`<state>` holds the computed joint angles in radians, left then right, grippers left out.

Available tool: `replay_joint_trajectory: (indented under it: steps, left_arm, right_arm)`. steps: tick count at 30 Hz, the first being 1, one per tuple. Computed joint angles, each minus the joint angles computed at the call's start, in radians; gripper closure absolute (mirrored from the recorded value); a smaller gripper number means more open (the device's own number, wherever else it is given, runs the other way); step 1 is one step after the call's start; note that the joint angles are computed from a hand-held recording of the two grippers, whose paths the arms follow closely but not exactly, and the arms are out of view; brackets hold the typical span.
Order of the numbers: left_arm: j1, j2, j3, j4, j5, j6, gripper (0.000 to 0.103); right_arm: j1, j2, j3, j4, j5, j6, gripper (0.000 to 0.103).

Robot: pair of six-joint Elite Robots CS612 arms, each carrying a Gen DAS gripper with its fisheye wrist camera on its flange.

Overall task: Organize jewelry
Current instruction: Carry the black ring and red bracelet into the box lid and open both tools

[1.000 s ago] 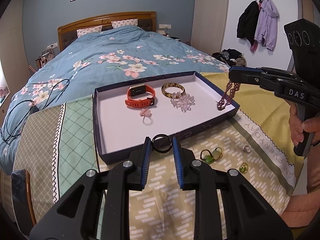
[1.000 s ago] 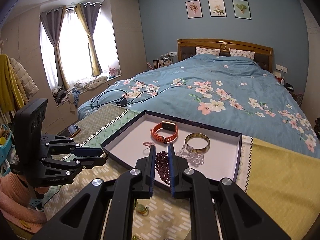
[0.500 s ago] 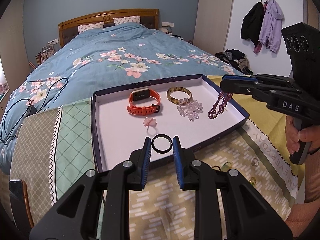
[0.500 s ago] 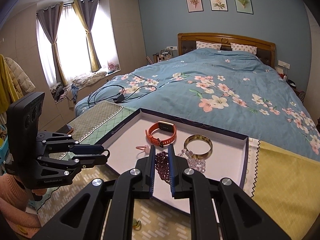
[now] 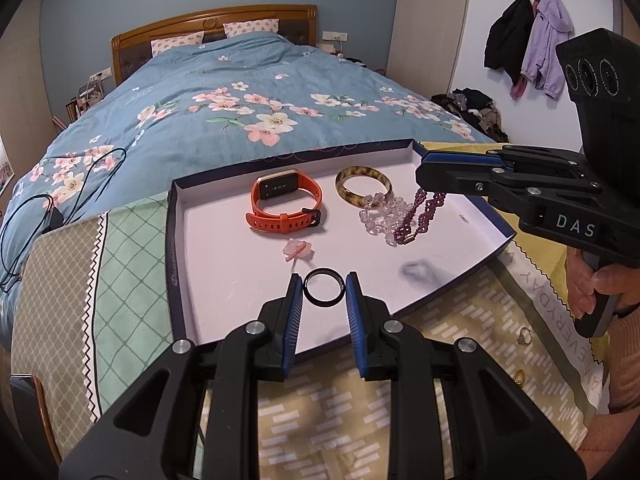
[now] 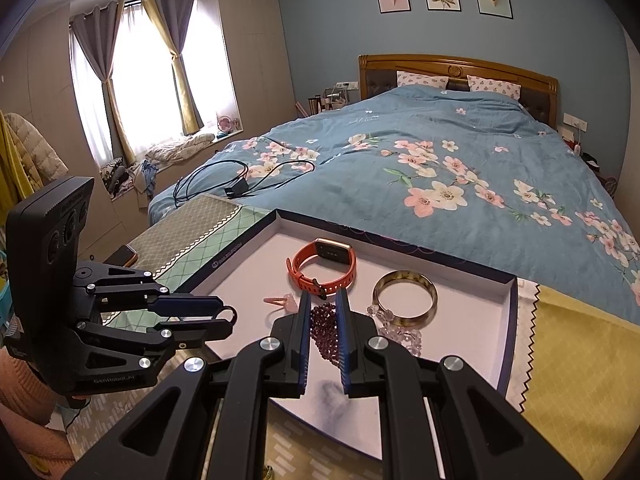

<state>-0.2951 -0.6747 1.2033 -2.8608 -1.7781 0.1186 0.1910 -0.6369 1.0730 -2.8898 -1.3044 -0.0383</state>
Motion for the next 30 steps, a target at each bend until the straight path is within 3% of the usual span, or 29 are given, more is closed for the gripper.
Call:
replay_joint_trajectory:
  steps: [11, 30]
  left_arm:
    - [-0.002, 0.035, -0.064, 0.071, 0.01, 0.002, 0.081]
    - [-0.001, 0.1, -0.176, 0.193, 0.009, -0.019, 0.081]
  right_arm:
    - [-0.001, 0.031, -0.044, 0.05, 0.008, 0.007, 0.093]
    - [-0.009, 0.035, -0.037, 0.108, -0.031, 0.039, 0.092]
